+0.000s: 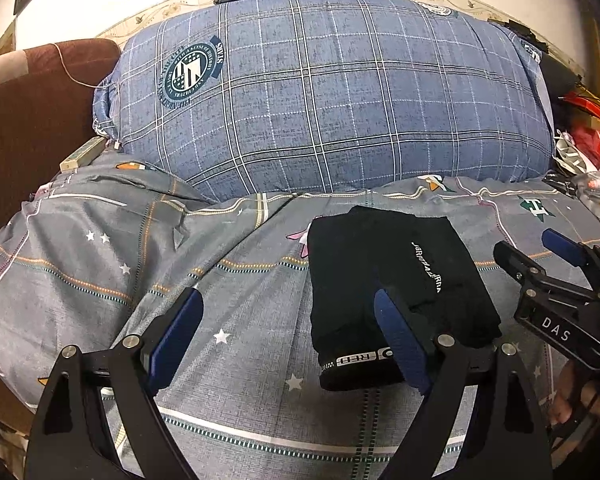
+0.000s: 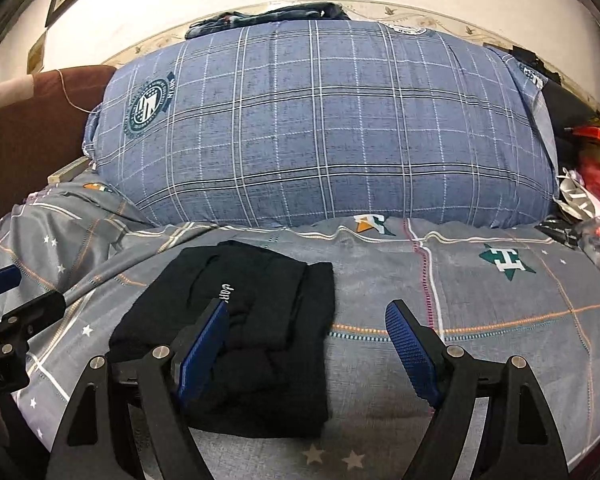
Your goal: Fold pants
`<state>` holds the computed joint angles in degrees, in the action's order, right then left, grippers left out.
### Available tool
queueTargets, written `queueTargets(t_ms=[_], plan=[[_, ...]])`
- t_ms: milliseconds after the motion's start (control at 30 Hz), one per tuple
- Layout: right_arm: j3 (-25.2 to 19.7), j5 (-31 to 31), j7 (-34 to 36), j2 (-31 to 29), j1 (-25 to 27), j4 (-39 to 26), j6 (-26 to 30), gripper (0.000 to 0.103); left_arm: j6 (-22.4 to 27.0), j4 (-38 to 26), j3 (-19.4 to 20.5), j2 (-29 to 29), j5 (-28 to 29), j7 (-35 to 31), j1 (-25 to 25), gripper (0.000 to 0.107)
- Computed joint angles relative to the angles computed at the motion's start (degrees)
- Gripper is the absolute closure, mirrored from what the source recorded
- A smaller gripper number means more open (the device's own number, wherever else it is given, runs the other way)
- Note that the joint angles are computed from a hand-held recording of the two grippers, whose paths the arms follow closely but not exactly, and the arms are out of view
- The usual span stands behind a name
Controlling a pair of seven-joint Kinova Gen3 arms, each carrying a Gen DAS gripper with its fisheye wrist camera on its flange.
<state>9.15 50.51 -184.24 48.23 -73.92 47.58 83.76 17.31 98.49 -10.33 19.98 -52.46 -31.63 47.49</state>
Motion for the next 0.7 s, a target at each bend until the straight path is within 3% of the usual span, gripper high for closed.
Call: queueTargets(t_ms=[700], plan=[[-0.9,-2.0,2.6,0.5,0.7,-1.2,0.3,0.021,0.8,-0.3,1.8,0.5,4.5,-3.5,-1.9,0.019]])
